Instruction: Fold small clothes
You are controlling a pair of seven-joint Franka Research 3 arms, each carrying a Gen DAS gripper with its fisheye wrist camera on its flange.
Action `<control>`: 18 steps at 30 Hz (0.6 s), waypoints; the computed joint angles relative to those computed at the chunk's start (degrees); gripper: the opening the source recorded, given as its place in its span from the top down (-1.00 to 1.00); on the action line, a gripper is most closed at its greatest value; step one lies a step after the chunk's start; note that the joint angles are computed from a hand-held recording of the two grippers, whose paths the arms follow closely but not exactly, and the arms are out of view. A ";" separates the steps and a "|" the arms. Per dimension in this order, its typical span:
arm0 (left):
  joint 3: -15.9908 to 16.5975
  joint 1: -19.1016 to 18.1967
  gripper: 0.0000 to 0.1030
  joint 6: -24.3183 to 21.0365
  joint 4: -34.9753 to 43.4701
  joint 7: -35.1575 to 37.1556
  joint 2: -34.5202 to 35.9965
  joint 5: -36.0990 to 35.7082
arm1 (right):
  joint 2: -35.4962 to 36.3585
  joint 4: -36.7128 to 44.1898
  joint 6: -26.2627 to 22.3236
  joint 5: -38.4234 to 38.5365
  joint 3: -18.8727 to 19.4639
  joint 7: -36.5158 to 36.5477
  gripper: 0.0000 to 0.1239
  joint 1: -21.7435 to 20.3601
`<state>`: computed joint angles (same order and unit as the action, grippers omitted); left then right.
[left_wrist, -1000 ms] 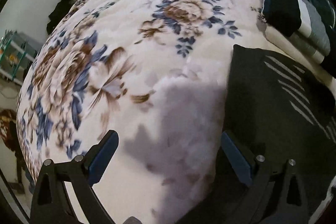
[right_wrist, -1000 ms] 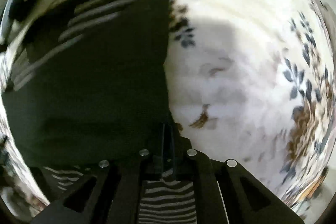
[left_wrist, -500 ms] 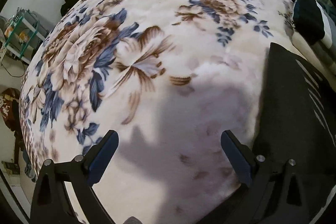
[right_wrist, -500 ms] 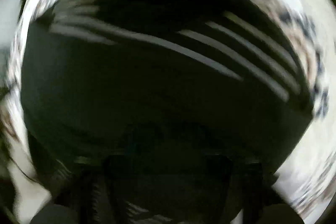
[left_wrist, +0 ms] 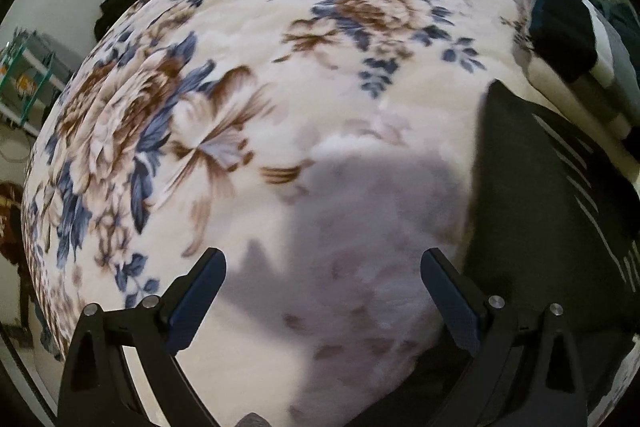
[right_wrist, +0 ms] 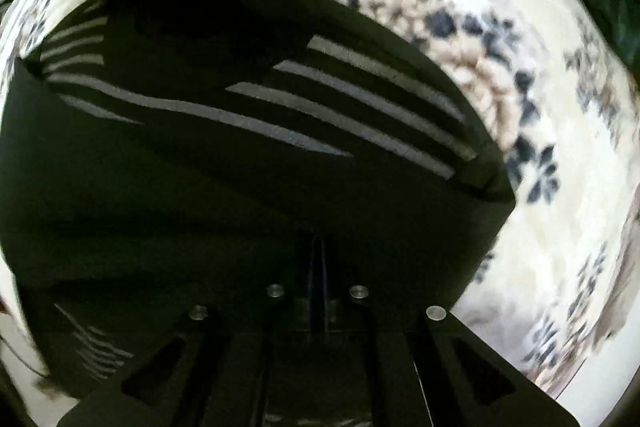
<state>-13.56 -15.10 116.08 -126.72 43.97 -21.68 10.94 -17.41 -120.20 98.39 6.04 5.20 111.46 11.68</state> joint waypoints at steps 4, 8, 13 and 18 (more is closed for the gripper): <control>-0.76 -0.48 -0.93 -0.09 1.11 1.59 0.75 1.76 | -2.14 0.80 1.76 4.79 -2.14 3.39 0.33 -1.88; -1.27 -1.51 -0.93 0.16 1.16 3.54 1.24 2.15 | -7.40 -1.49 -1.71 1.54 -2.72 11.00 0.16 -6.19; -1.58 -2.10 -0.93 -0.45 0.73 3.22 1.07 1.76 | -12.23 -11.59 -3.30 9.27 -5.97 14.36 0.13 -8.98; -2.06 -2.42 -0.93 -1.18 0.04 2.66 -1.78 3.05 | -13.26 -12.86 -6.36 4.13 -4.55 9.43 0.75 -9.64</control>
